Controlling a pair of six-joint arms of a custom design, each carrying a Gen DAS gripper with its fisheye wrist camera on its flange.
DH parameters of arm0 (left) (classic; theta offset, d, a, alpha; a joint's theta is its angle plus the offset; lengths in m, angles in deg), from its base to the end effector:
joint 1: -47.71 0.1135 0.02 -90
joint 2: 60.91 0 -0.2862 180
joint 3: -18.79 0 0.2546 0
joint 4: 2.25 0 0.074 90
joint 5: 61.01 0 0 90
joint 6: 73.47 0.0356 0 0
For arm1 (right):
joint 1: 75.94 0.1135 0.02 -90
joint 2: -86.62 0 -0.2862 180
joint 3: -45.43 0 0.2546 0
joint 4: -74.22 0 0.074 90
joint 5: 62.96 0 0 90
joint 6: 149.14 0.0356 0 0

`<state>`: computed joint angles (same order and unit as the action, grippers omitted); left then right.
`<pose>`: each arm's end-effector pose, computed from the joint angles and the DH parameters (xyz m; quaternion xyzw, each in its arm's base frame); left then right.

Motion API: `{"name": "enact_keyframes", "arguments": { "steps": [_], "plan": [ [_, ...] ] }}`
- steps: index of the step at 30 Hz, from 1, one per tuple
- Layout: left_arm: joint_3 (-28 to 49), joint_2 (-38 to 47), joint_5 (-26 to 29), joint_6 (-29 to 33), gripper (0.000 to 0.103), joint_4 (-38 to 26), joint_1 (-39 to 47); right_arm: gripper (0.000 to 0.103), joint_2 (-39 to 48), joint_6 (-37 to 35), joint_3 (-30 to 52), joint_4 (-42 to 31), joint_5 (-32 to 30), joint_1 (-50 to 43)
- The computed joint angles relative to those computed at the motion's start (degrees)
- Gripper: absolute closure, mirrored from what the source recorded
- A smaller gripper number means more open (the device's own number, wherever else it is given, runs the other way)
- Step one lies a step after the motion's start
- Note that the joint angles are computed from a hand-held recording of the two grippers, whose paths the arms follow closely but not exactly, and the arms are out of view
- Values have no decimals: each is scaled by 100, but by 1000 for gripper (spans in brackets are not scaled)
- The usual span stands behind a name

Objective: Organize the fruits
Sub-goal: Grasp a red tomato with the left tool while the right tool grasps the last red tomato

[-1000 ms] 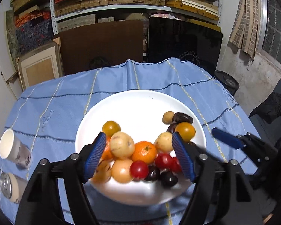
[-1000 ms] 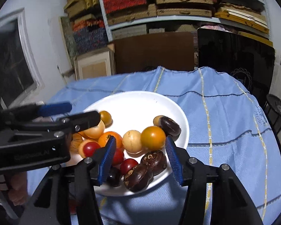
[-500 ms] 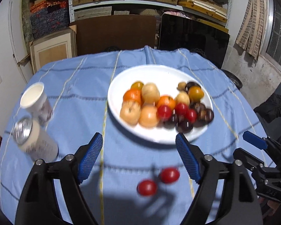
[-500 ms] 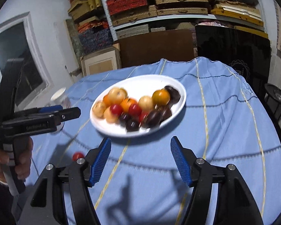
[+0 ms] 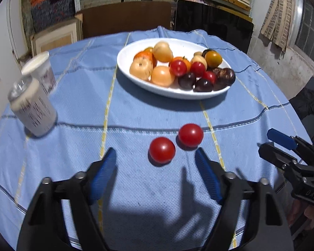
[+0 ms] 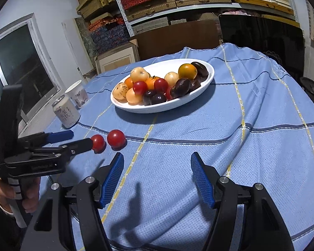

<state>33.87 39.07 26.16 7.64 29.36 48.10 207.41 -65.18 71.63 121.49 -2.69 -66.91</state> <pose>0.1577 0.0028 0.0539 -0.0845 0.9451 0.0000 0.3157 0.2118 0.0515 0.0284 -0.2106 0.8802 0.2480 0.3454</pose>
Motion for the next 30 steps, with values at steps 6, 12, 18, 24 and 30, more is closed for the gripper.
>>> {"name": "enact_keyframes", "arguments": {
  "steps": [6, 12, 18, 24, 30],
  "plan": [
    [247, 923, 164, 26, 46, 475, 258, 36, 78, -20, 97, -139, -66, -1],
    [408, 1224, -69, -6, 47, 655, 10, 34, 151, -57, 157, -187, 1, 63],
    [239, 1360, 103, 175, 74, 1123, 69, 33, 169, 23, 174, -174, 40, 71],
    [101, 516, 580, 515, 74, 519, 763, 29, -280, -8, 91, -340, 914, 1080],
    [148, 252, 970, 867, 74, 199, 1235, 29, -266, -98, 926, -1476, 1870, 2229]
  ]
}}
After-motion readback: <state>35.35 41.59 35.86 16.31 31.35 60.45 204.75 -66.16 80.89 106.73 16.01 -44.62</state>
